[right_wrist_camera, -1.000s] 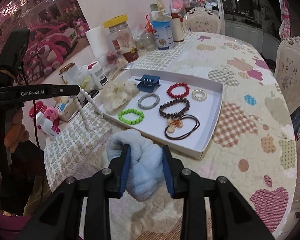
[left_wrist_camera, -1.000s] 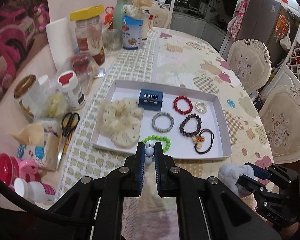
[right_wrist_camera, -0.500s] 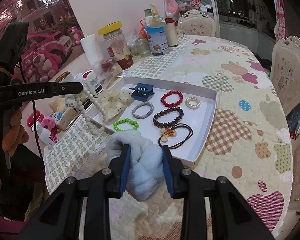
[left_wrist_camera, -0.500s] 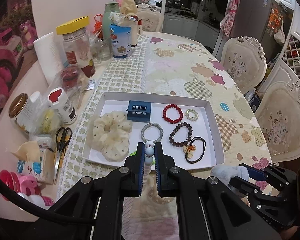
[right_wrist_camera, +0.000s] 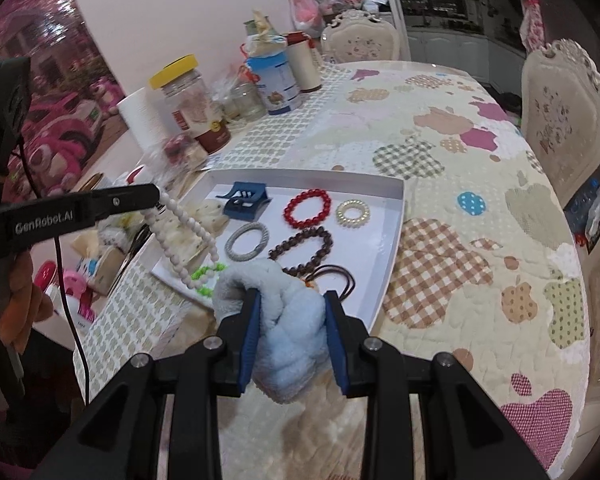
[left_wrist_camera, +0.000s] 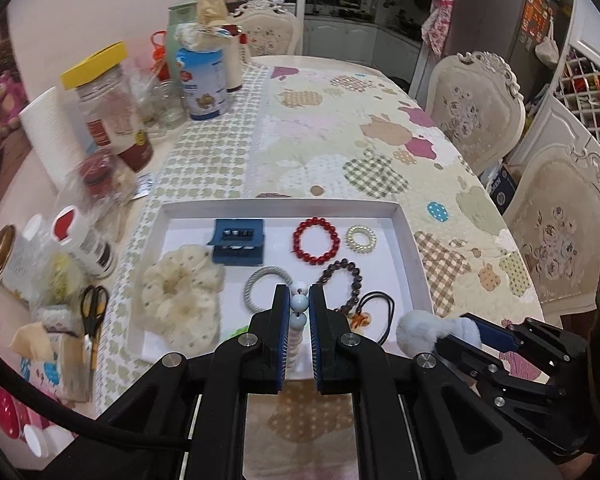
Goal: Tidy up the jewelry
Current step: 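Lower the pearl strand into the tray with the left tool while the right places the blue scrunchie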
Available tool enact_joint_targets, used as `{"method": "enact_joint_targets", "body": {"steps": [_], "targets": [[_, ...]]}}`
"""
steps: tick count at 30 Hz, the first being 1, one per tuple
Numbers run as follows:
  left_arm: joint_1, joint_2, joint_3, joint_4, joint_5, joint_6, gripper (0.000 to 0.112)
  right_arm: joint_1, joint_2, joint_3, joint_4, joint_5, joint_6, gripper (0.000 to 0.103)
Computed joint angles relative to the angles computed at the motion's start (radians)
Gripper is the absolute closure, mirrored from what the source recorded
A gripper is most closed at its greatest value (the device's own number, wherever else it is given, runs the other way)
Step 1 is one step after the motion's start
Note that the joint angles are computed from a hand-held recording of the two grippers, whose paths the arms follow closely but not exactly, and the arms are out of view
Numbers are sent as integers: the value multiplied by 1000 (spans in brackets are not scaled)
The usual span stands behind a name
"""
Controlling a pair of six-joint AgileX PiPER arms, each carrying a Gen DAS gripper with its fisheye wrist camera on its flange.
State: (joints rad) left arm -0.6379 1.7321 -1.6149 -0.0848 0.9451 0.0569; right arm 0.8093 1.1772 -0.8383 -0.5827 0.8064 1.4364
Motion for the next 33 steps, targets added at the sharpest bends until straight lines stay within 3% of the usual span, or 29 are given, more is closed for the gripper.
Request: {"method": "enact_joint_targets", "body": {"steps": [9, 18, 25, 33], "targets": [[-30, 121, -91, -50, 19, 13, 112, -175, 47, 26, 68, -111, -73, 71], [49, 195, -84, -75, 28, 41, 112, -310, 167, -24, 134, -187, -198, 71], [101, 209, -55, -85, 16, 64, 112, -374, 285, -84, 161, -213, -263, 70], [118, 219, -36, -94, 4, 78, 112, -370, 397, -139, 53, -139, -187, 70]]}}
